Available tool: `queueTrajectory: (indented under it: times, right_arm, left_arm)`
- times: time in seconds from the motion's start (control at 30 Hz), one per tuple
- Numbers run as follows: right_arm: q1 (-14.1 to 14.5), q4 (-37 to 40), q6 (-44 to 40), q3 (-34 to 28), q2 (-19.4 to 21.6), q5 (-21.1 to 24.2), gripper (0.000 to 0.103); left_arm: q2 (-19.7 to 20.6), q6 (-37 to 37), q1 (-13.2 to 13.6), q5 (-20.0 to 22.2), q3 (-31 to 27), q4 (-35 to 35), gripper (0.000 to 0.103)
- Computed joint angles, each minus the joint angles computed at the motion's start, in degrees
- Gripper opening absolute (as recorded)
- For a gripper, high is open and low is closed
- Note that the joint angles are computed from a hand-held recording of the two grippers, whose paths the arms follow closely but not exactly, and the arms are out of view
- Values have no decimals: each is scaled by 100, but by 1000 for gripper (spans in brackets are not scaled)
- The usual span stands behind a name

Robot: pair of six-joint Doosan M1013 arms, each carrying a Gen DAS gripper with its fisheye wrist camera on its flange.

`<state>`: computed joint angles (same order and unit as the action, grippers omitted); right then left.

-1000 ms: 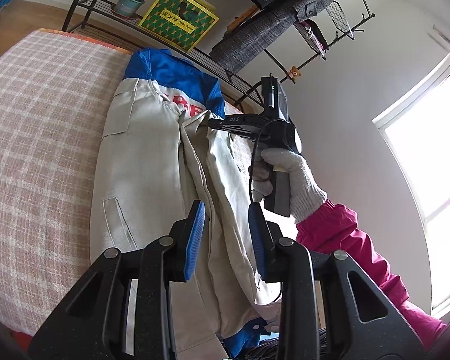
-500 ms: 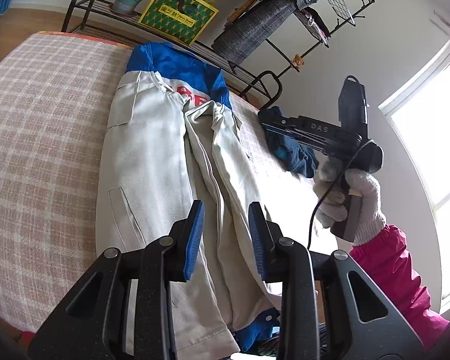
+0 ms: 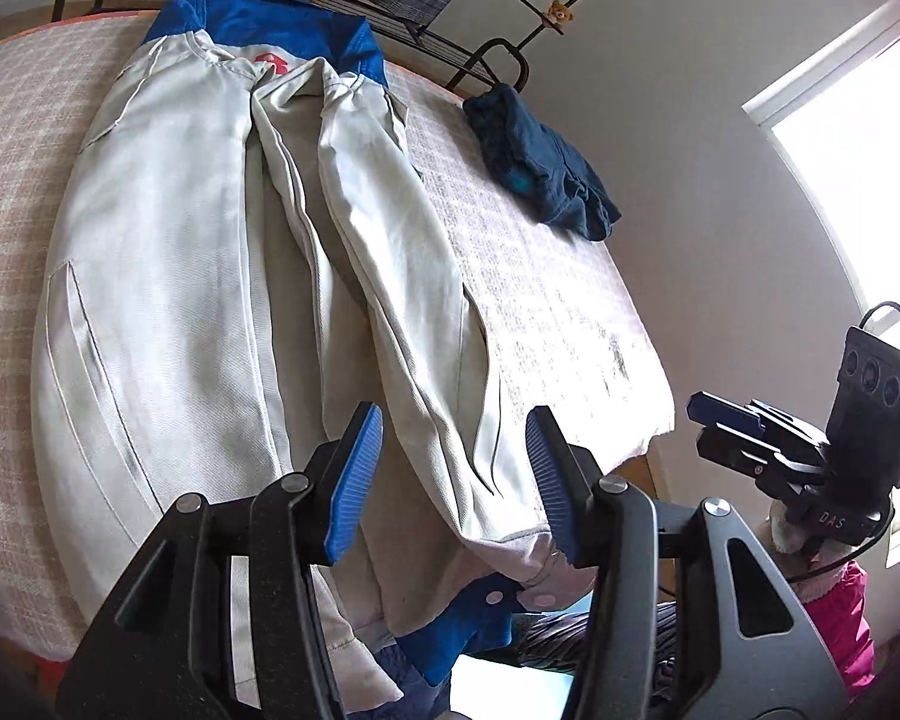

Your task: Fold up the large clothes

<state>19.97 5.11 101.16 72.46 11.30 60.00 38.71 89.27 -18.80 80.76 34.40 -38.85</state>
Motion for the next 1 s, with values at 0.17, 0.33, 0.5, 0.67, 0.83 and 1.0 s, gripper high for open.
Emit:
queueTrajectory:
  times: [0.17, 0.33, 0.5, 0.67, 0.83, 1.0]
  right_arm:
    - [-99, 214, 404, 712, -113, -271, 41]
    - [-266, 2007, -495, 1026, -31, 65, 28]
    - [167, 1792, -1495, 949, -145, 353, 28]
    - [135, 880, -973, 1190, -400, 104, 39]
    - [149, 270, -1154, 1252, -301, 419, 42]
    - [183, 338, -1419, 1218, -133, 384, 37]
  left_arm:
    - [73, 33, -179, 214, 27, 161, 51]
    - [52, 67, -278, 313, 141, 498, 51]
    - [-27, 358, -332, 256, 237, 878, 51]
    - [-48, 481, -379, 424, 364, 1057, 51]
    - [-59, 581, -446, 472, 446, 1238, 51]
    - [-27, 532, -458, 480, 427, 1311, 51]
